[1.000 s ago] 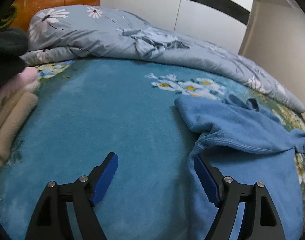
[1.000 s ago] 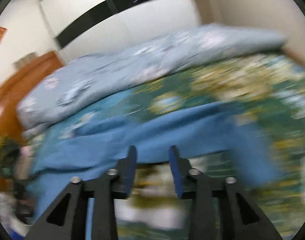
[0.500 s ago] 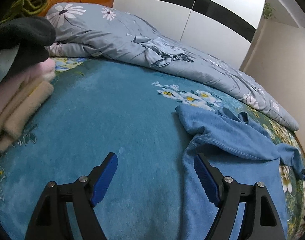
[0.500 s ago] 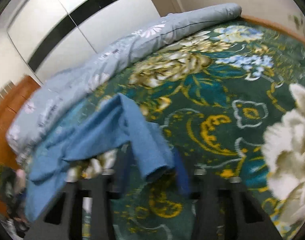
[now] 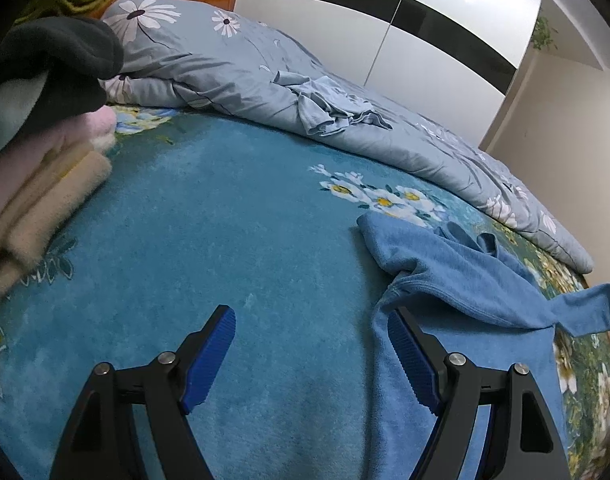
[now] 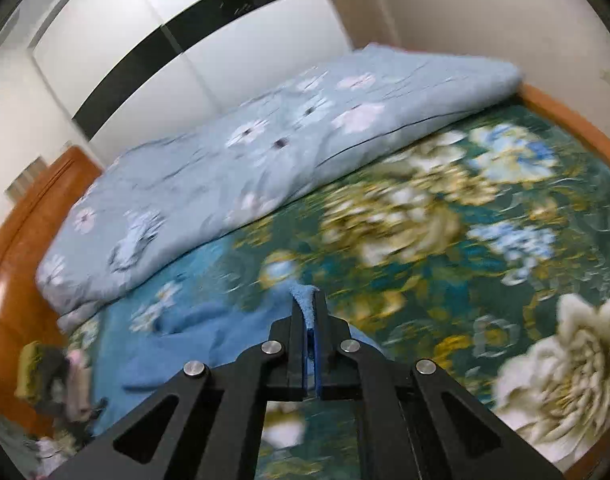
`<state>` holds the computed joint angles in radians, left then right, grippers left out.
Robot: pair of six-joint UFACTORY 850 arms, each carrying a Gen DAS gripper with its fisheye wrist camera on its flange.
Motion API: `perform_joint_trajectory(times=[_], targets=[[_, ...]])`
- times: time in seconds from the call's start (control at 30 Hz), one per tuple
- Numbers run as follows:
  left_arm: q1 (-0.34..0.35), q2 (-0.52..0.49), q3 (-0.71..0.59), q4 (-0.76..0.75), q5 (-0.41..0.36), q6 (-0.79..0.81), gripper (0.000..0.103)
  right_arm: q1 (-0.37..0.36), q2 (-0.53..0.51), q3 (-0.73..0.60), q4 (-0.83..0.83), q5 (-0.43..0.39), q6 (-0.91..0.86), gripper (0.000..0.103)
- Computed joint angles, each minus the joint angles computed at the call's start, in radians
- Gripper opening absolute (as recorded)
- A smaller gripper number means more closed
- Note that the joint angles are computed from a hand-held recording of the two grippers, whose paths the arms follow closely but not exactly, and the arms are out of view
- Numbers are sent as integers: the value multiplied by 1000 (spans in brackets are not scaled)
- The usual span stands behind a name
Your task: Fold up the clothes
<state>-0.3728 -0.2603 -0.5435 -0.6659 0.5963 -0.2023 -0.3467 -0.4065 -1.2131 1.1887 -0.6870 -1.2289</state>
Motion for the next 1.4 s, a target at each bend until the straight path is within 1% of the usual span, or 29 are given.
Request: perform_joint_trajectory(times=[0.07,0.17,0.2,0.33,0.43,0.5,0.53,0.6,0.67,0.73,0.87,0.97,1.0,1.07,1.1,1.13,1.23,1.3,1.33,1.4], targets=[[6,4,4,16,1,-6,82,49,6,-16,-47,-50,51,2],[17,18,13,39,9,-10,82,150,5,-43,-98,-134,121,2],[22,23,17,51,13,-16,82,188,2,-51,-102,-146,131,2],[41,40,32,91,22,-36,82,350,-39,-104,-116,-149,163,2],[52,53,46,98,25,-21,82,482,-108,-165,-179,-119,210,2],[66,59,56,109,28,-25,82,559,-166,-212,-217,-116,239,2],[75,60,61,118,30,-34,82,592,-197,-238,-233,-123,257,2],[92,62,70,143,33,-59,82,645,-242,-271,-267,-108,292,2],[107,59,75,168,35,-80,82,691,-297,-312,-307,-93,344,2],[119,51,74,190,33,-95,82,721,-353,-357,-360,-84,416,2],[130,35,65,216,23,-102,82,753,-417,-400,-436,-58,494,4],[131,19,46,229,6,-103,82,755,-440,-414,-453,-63,494,5],[129,16,40,232,1,-105,82,752,-440,-412,-441,-70,479,7],[123,14,25,250,-10,-112,82,733,-429,-395,-375,-96,414,17],[120,13,18,259,-15,-116,82,720,-417,-382,-331,-116,369,27],[114,13,12,271,-21,-119,82,703,-393,-356,-285,-126,315,35],[93,16,-2,313,-42,-133,82,633,-293,-244,-146,-141,132,36],[79,19,-2,355,-60,-161,82,559,-211,-139,-62,-137,6,38],[72,19,4,403,-64,-205,82,519,-168,-78,-19,-122,-64,42],[58,19,15,506,-66,-300,82,428,-88,53,56,-55,-201,45]])
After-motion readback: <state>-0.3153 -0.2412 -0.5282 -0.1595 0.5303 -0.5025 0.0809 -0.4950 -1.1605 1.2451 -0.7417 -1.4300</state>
